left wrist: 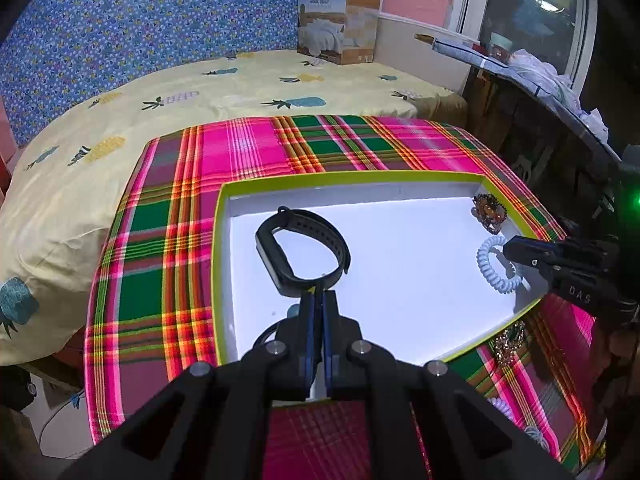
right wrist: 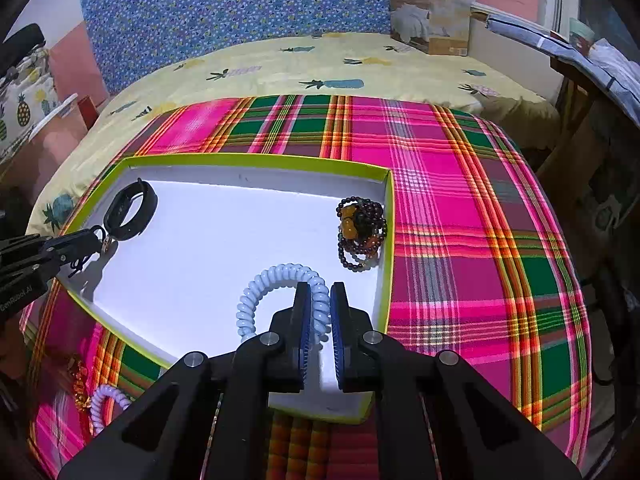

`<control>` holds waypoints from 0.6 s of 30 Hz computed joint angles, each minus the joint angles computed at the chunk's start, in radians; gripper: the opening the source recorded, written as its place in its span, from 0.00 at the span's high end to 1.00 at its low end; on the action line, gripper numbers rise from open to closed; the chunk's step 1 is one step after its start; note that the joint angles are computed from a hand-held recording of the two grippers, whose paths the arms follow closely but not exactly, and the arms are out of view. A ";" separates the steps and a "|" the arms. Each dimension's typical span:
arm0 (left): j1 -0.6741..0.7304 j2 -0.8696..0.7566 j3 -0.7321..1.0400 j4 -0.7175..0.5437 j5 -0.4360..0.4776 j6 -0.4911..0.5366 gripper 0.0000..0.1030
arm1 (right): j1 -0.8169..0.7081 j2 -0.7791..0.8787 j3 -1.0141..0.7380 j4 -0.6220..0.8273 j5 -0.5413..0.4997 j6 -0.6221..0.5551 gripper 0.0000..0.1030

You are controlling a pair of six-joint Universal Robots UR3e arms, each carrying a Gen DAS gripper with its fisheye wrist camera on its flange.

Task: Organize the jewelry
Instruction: 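Carry both hair ties into the yellow box and open both grippers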

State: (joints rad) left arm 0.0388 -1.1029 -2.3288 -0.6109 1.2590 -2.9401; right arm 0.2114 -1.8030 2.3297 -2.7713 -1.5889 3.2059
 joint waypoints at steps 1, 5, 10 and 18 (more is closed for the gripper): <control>0.000 0.003 -0.001 0.001 0.000 0.003 0.96 | 0.003 0.005 -0.005 0.000 -0.002 0.001 0.90; -0.002 0.019 0.000 -0.009 -0.001 0.016 0.89 | 0.003 -0.011 0.001 0.004 0.002 0.004 0.82; 0.021 0.076 -0.009 -0.039 -0.025 0.019 0.74 | 0.015 -0.048 0.001 0.017 -0.004 0.016 0.80; 0.094 0.323 -0.021 -0.233 -0.063 0.055 0.74 | 0.064 -0.249 0.044 0.107 -0.033 0.053 0.80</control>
State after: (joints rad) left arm 0.1328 -0.7799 -2.3502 -0.8442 1.1959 -2.8855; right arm 0.2757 -2.0518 2.3737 -2.6639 -1.6220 3.2591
